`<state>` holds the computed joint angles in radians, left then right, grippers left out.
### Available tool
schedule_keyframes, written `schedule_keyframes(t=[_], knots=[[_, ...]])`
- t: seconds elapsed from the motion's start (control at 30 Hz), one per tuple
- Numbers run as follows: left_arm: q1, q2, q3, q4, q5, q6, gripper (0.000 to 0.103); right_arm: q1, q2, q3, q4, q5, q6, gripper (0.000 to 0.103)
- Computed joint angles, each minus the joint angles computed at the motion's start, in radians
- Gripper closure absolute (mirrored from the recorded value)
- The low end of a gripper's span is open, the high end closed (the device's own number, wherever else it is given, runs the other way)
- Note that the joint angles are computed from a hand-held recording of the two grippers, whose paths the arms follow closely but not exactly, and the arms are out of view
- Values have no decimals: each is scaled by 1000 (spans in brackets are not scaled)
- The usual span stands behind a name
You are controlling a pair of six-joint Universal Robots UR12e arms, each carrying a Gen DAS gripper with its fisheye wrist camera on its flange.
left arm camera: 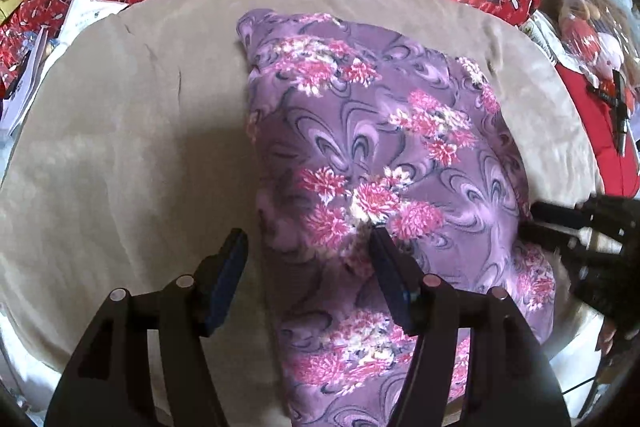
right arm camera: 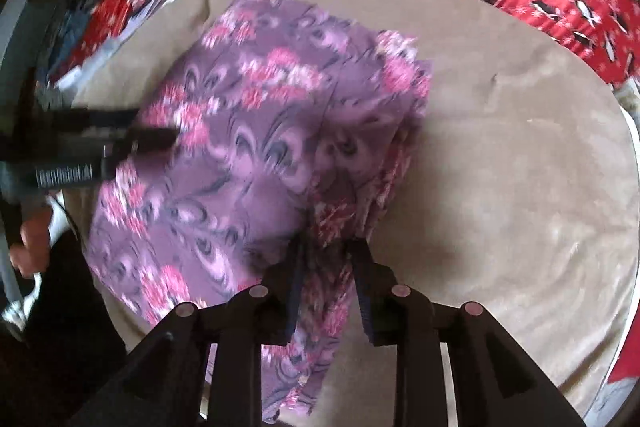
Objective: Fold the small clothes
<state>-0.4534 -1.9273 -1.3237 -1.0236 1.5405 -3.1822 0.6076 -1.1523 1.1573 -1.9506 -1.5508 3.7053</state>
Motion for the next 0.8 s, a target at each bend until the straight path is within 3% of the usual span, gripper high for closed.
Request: schedule_keyframes(t=[0.23,0.37,0.47,0.63,0.8], knots=[[18,-71,114,-32,-17,-48,40,-48,12,34,-197,-6,233,73],[15,-129,195,-40,30,-58,40,-71,40,35,-304,8,316,73],[17,-167,240,-63,23,-71,37,-81,57,36,-360,4,357,73],[9,-197,259,-58,29,-81,36,-90,83,20,-315,-7,360,84],[8,-197,266,-69,28,-89,36,-94,87,-4,-272,-14,337,84]])
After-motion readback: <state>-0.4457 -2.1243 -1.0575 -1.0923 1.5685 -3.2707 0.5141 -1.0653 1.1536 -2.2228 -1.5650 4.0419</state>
